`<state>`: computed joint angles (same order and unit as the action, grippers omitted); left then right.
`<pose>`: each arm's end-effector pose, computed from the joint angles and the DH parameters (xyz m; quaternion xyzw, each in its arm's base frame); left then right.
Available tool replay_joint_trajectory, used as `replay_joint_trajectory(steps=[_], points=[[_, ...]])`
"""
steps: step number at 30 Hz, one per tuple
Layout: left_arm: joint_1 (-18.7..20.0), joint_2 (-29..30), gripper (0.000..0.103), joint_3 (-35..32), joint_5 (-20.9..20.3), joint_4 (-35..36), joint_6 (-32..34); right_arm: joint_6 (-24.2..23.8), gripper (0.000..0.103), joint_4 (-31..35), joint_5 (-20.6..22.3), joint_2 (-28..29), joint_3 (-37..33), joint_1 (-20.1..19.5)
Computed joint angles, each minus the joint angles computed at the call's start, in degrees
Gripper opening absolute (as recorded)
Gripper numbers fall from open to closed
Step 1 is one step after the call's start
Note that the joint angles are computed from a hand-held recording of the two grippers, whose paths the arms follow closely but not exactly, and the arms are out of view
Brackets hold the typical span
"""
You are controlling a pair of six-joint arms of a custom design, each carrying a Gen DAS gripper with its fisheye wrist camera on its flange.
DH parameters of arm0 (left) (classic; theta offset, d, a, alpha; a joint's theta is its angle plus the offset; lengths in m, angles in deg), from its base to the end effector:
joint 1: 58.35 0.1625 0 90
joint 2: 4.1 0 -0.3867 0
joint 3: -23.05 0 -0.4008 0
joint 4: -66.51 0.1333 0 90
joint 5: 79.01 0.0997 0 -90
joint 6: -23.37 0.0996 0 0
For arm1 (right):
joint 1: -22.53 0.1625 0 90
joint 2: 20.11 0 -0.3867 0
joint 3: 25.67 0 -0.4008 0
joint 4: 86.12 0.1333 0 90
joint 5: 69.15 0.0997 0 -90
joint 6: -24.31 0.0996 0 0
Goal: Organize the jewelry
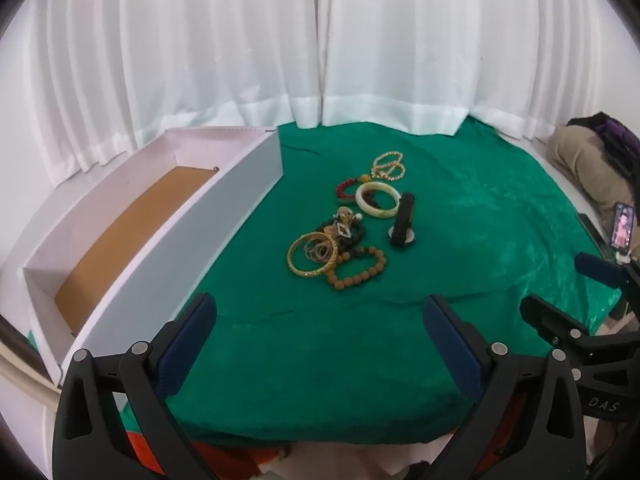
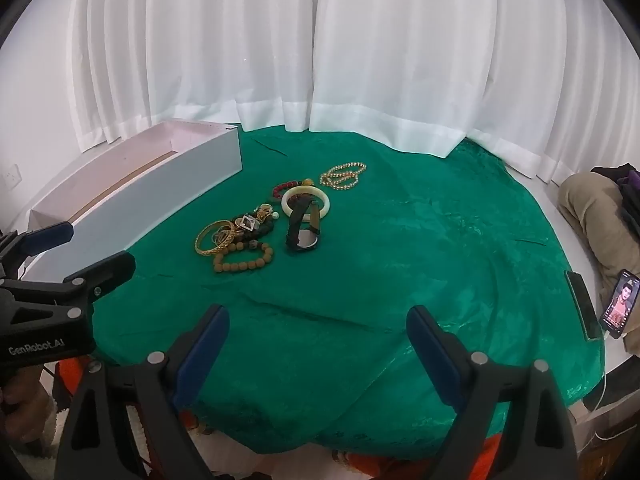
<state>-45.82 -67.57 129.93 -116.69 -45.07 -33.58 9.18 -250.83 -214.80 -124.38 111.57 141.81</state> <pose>-0.4751 -0.3229 0.1395 0.2391 0.8524 -0.3333 0.3244 0.2171 -0.2827 0.3436 0.1583 -0.8279 0.3664 0.3940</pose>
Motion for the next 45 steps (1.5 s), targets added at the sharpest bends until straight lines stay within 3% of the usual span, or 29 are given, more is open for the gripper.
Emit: replay_joint_trajectory(steps=[9,28,45], points=[[-0.3,-0.2,0.102,0.0,0.6,1.0,-2.0,1.2,0.093,1.2,0.7,-0.3,-0.4,-0.4],[-0.5,-0.3,0.103,2.1,0.4,-7.9,4.9,0.3,0.093,0.6,1.3,-0.7,-0.4,-0.7],[-0.2,0.4,0.102,1.5,1.9,-2.9,0.8,1.2,0.093,1.5,1.6,-0.9,-0.3,-1.0]])
